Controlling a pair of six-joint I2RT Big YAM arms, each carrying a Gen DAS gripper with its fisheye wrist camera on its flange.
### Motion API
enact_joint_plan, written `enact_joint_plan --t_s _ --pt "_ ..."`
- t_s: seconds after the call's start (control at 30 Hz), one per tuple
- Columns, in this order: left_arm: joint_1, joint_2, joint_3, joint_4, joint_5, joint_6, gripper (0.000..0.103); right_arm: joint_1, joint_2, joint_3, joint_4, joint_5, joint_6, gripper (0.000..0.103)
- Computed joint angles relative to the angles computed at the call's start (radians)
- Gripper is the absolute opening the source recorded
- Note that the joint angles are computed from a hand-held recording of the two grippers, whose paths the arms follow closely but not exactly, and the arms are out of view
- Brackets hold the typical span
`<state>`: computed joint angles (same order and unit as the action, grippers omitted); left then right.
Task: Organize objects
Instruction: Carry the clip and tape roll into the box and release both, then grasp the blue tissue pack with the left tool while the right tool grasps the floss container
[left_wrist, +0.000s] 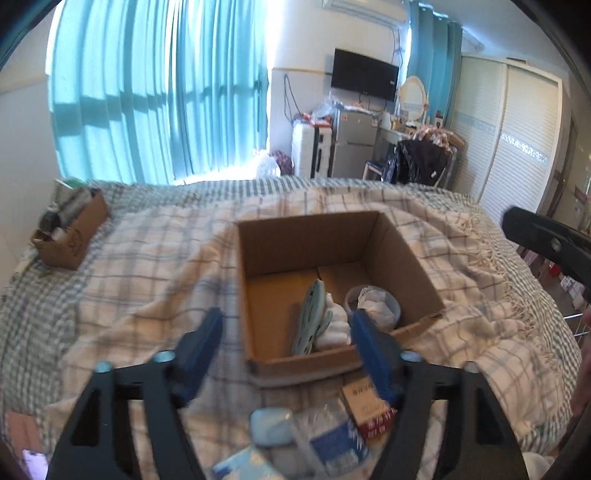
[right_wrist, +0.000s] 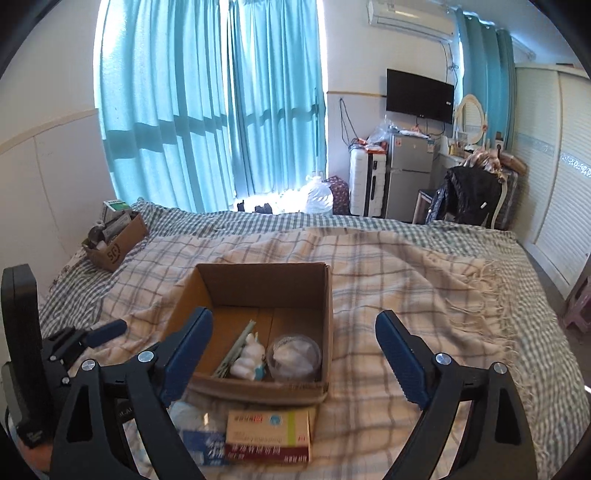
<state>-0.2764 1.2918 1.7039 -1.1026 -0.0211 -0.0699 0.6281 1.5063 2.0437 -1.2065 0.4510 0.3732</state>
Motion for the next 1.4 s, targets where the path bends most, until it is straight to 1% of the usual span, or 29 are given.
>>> enact_joint_plan --t_s 0.07,0.1,0.13,0.2,0.23,0.27,0.3,0.37,0.43,0.5,0.6,0.7,0.73,0.83,0.93,0.97,1.03,1.07,1.1,1.13,1.17,1.2,1.23,1.27,1.3,1.33,1.4 --pt "0.008 -0.036 -0.003 0.001 -0.001 -0.005 0.089 0.046 -0.024 0.007 -0.030 0.052 0.011 0.094" --pt "0.014 -0.055 -0.003 -0.006 0.005 -0.011 0.091 0.069 -0.032 0.012 -0.045 0.077 0.021 0.094" --pt "0.022 -0.071 0.003 -0.024 0.016 -0.016 0.096 0.091 -0.044 0.010 -0.057 0.096 0.032 0.094" --pt "0.030 -0.094 0.013 -0.047 0.020 -0.014 0.098 0.125 -0.060 0.010 -0.074 0.118 0.055 0.094" --pt "0.033 -0.104 0.010 -0.046 0.016 -0.008 0.099 0.144 -0.070 0.004 -0.074 0.129 0.064 0.094" --pt "0.031 -0.123 0.003 -0.045 -0.013 0.003 0.102 0.161 -0.080 -0.005 -0.073 0.140 0.073 0.095" --pt "0.031 -0.140 -0.009 -0.041 -0.029 0.013 0.103 0.176 -0.090 -0.018 -0.069 0.148 0.079 0.095" --pt "0.036 -0.165 -0.029 -0.035 -0.052 0.028 0.103 0.202 -0.111 -0.055 -0.050 0.156 0.086 0.096" --pt "0.048 -0.189 -0.060 -0.034 -0.064 0.018 0.103 0.221 -0.138 -0.115 -0.018 0.159 0.090 0.096" --pt "0.060 -0.210 -0.103 -0.027 -0.061 0.004 0.103 0.228 -0.160 -0.177 0.013 0.151 0.111 0.096" --pt "0.069 -0.257 -0.216 0.031 -0.089 -0.020 0.103 0.219 -0.196 -0.293 0.087 0.120 0.122 0.096" --pt "0.083 -0.256 -0.300 0.029 -0.073 -0.047 0.103 0.205 -0.191 -0.356 0.104 0.107 0.137 0.096" --pt "0.083 -0.256 -0.328 0.033 -0.072 -0.055 0.103 0.198 -0.192 -0.384 0.123 0.091 0.135 0.096" --pt "0.058 -0.251 -0.406 0.056 -0.108 -0.075 0.103 0.180 -0.195 -0.448 0.165 0.048 0.138 0.096" --pt "0.039 -0.242 -0.461 0.072 -0.117 -0.116 0.103 0.165 -0.187 -0.497 0.190 0.010 0.118 0.096" --pt "0.030 -0.243 -0.483 0.090 -0.125 -0.140 0.103 0.161 -0.183 -0.504 0.189 0.010 0.111 0.096" --pt "0.006 -0.255 -0.525 0.140 -0.179 -0.175 0.103 0.151 -0.177 -0.525 0.204 -0.003 0.104 0.096" --pt "0.000 -0.259 -0.543 0.158 -0.198 -0.194 0.102 0.144 -0.177 -0.534 0.213 -0.018 0.115 0.096" --pt "0.002 -0.260 -0.556 0.168 -0.187 -0.212 0.101 0.136 -0.173 -0.537 0.210 -0.030 0.135 0.096" --pt "0.007 -0.257 -0.563 0.170 -0.157 -0.225 0.098 0.127 -0.166 -0.536 0.202 -0.040 0.157 0.096" --pt "0.006 -0.251 -0.565 0.165 -0.144 -0.234 0.094 0.120 -0.165 -0.543 0.208 -0.053 0.162 0.096" --pt "0.000 -0.245 -0.565 0.160 -0.142 -0.235 0.093 0.114 -0.166 -0.551 0.219 -0.067 0.156 0.096" --pt "-0.010 -0.237 -0.564 0.155 -0.144 -0.223 0.088 0.110 -0.163 -0.553 0.219 -0.070 0.150 0.096" --pt "-0.020 -0.230 -0.562 0.152 -0.141 -0.208 0.075 0.108 -0.158 -0.550 0.216 -0.064 0.146 0.096" --pt "-0.027 -0.222 -0.558 0.143 -0.132 -0.195 0.067 0.104 -0.155 -0.549 0.216 -0.062 0.143 0.096" --pt "-0.033 -0.213 -0.556 0.135 -0.128 -0.178 0.062 0.100 -0.155 -0.549 0.218 -0.066 0.147 0.096" --pt "-0.047 -0.209 -0.555 0.129 -0.142 -0.155 0.061 0.094 -0.160 -0.555 0.227 -0.087 0.158 0.096"
